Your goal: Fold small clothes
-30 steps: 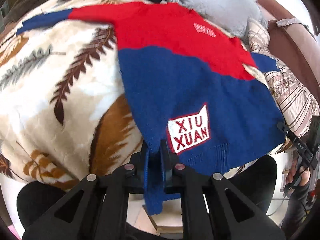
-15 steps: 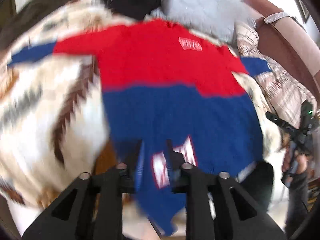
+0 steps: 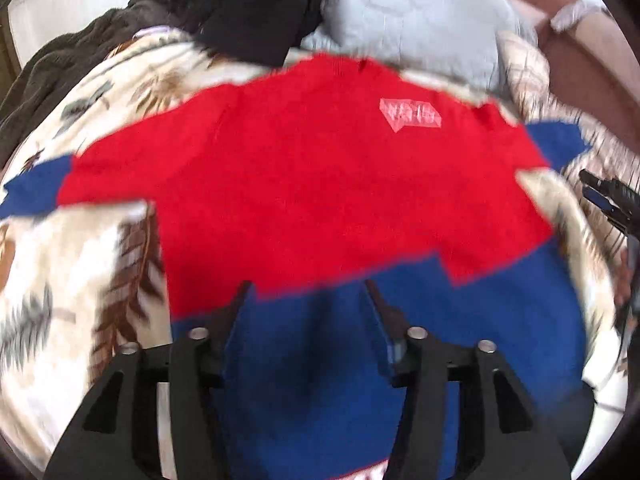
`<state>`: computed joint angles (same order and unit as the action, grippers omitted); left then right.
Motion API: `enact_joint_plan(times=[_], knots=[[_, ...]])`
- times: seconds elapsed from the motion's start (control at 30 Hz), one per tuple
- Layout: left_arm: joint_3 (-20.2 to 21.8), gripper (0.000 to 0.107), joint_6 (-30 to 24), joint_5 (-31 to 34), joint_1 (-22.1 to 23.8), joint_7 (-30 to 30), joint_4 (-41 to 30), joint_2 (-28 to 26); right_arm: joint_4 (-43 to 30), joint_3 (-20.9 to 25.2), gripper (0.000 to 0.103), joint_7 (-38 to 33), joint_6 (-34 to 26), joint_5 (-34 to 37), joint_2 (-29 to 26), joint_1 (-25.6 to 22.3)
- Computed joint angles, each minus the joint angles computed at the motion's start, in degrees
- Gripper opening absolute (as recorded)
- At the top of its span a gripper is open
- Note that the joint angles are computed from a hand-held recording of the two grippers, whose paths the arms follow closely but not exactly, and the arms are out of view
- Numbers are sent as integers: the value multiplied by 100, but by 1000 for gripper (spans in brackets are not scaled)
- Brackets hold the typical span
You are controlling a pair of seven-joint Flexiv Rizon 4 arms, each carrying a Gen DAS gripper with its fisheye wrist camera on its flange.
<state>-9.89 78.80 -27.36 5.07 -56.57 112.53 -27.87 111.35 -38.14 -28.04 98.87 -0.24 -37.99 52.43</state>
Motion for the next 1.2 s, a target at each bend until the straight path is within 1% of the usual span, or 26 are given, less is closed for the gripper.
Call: enact_joint_plan(times=[0.03, 0.07, 0.13, 0.2, 0.23, 0.27, 0.3, 0.33, 0.4, 0.47, 0.5, 0.53, 0.57, 0.6, 0.67, 0.7, 0.73, 0.77, 0.8, 0.87, 0.93, 1.0, 1.03, 1.1, 1.13, 1.2], knots=[[-59, 63, -36, -59, 43, 7, -165, -100, -45, -196, 60, 214, -13, 198, -46, -93], [-108, 64, -48, -115, 61, -10, -336, -220, -100, -297, 60, 366, -66, 295, -87, -189], [-253, 64, -38, -250, 133, -16, -671, -486, -307, -565, 60, 768, -383, 382, -291, -354], [-501, 64, 93, -410, 273, 72, -914, -765, -496, -636, 59, 1113, -596, 330, -478, -515], [-629, 64, 169, -484, 346, 109, -979, -878, -628, -600, 58, 1245, -536, 305, -625, -650], [-710, 64, 119, -521, 409, 135, -1096, -1010, -755, -721, 58, 1379, -496, 246, -821, -636], [-650, 64, -50, -474, 383, 112, -1220, -1088, -897, -973, 59, 1535, -557, 76, -1065, -544], [-522, 64, -237, -405, 312, 46, -1366, -1167, -1014, -1049, 62, 1520, -678, -37, -1148, -554], [-354, 64, -501, -365, 225, -130, -1613, -1328, -1437, -1022, 64, 1597, -1156, -408, -1296, -711], [-497, 64, -508, -486, 348, -68, -1592, -1360, -1799, -1021, 58, 1692, -1782, -755, -1406, -816], [-593, 64, -459, -549, 421, 22, -1550, -1344, -1871, -1083, 39, 1777, -1928, -875, -1453, -798], [-543, 64, -487, -529, 394, 13, -1569, -1334, -1894, -1113, 10, 1870, -1942, -946, -1471, -795], [-481, 64, -504, -506, 359, -16, -1585, -1318, -1857, -1000, 9, 1906, -1761, -945, -1406, -882], [-478, 64, -452, -538, 368, -36, -1571, -1288, -1726, -1017, 8, 1993, -1571, -948, -1357, -863], [-450, 64, -349, -592, 372, -121, -1593, -1286, -1516, -1347, 8, 2250, -1018, -983, -1447, -629], [-344, 64, -349, -583, 329, -262, -1641, -1293, -1391, -1446, 8, 2239, -790, -997, -1443, -516], [-144, 64, -421, -501, 224, -471, -1736, -1321, -1345, -1479, 8, 2141, -605, -993, -1420, -436], [139, 64, -530, -376, 77, -777, -1857, -1360, -1300, -1454, 8, 1999, -452, -958, -1362, -370], [288, 64, -628, -291, 33, -984, -1936, -1394, -1337, -1351, 8, 1852, -331, -937, -1313, -375], [464, 64, -869, -132, 6, -1303, -2060, -1447, -1492, -966, 8, 1537, -160, -952, -1178, -470], [322, 64, -954, -142, 162, -1315, -2058, -1456, -1723, -524, 8, 1253, -145, -1000, -1084, -598], [296, 64, -1054, -75, 203, -1320, -2056, -1417, -1985, -2, 8, 981, -222, -1055, -1016, -747], [280, 64, -1090, -46, 222, -1294, -2056, -1404, -2194, 337, 8, 857, -305, -1111, -1012, -862], [218, 64, -1179, -63, 288, -1246, -2041, -1369, -2532, 864, 8, 691, -435, -1224, -1045, -1059], [141, 64, -1253, -127, 366, -1181, -2027, -1354, -2780, 1212, 8, 583, -579, -1345, -1092, -1178], [40, 64, -1462, -276, 493, -1088, -2060, -1334, -3181, 1702, 8, 451, -838, -1565, -1217, -1330]])
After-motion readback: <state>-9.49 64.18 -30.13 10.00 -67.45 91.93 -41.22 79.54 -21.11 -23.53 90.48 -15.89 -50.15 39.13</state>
